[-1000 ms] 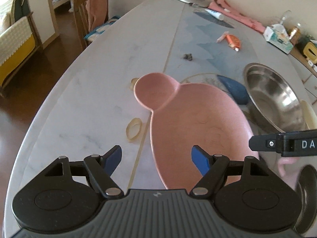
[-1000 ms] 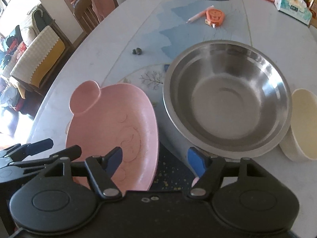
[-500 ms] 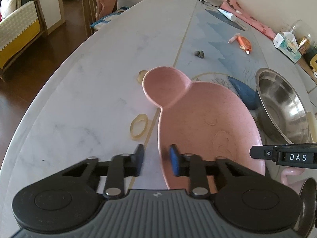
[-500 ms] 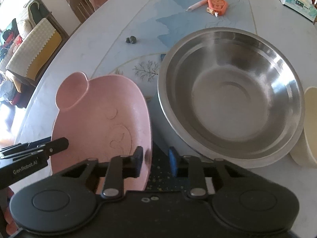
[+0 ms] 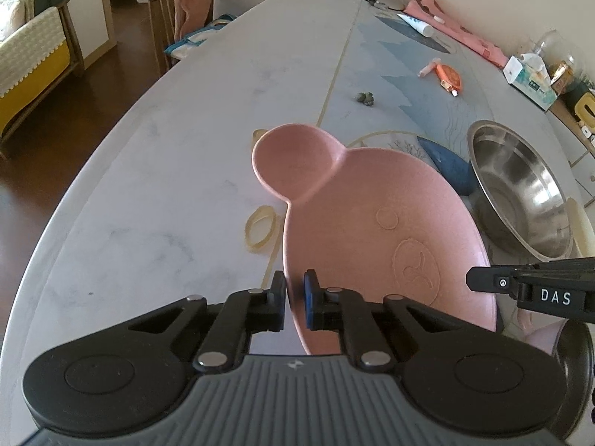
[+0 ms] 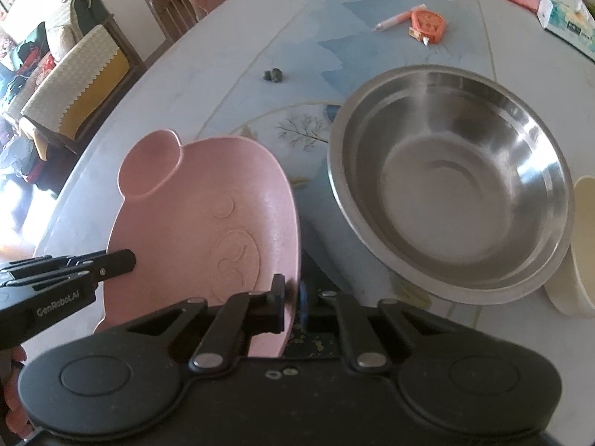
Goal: Organize plates and bowls
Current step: 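Carry the pink plate with both tools onto the stacked white plates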
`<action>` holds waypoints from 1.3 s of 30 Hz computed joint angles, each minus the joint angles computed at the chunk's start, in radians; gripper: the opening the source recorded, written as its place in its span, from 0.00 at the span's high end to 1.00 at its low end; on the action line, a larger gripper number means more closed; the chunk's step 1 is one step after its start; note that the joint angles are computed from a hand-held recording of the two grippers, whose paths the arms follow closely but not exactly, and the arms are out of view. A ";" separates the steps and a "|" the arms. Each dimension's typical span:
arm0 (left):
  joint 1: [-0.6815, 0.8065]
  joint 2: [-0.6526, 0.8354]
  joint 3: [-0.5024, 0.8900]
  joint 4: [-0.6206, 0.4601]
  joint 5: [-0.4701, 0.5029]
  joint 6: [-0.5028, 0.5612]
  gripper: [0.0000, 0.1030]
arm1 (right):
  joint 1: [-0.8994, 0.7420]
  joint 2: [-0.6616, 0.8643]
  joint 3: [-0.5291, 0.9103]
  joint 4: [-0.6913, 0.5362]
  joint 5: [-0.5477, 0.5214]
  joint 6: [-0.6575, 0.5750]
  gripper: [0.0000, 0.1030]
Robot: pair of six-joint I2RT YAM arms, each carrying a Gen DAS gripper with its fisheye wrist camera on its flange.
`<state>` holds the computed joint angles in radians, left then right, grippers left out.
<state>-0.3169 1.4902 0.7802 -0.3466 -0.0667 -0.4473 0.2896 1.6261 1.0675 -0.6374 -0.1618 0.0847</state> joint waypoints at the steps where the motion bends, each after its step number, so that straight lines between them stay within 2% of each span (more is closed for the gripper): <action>1: 0.000 -0.018 -0.008 -0.005 -0.002 0.002 0.92 | 0.005 -0.007 -0.003 0.000 0.002 0.005 0.92; 11: 0.004 -0.253 -0.081 -0.123 0.010 0.006 0.92 | 0.061 -0.182 -0.064 -0.068 0.002 0.077 0.93; 21: -0.072 -0.515 -0.132 -0.302 0.006 -0.055 0.92 | 0.127 -0.429 -0.136 -0.188 0.048 0.183 0.94; 30: -0.245 -0.708 -0.134 -0.483 -0.034 -0.139 0.92 | 0.201 -0.668 -0.170 -0.367 0.122 0.299 0.94; 39: -0.574 -0.762 -0.138 -0.564 -0.138 -0.318 0.92 | 0.303 -0.917 -0.218 -0.583 0.217 0.484 0.94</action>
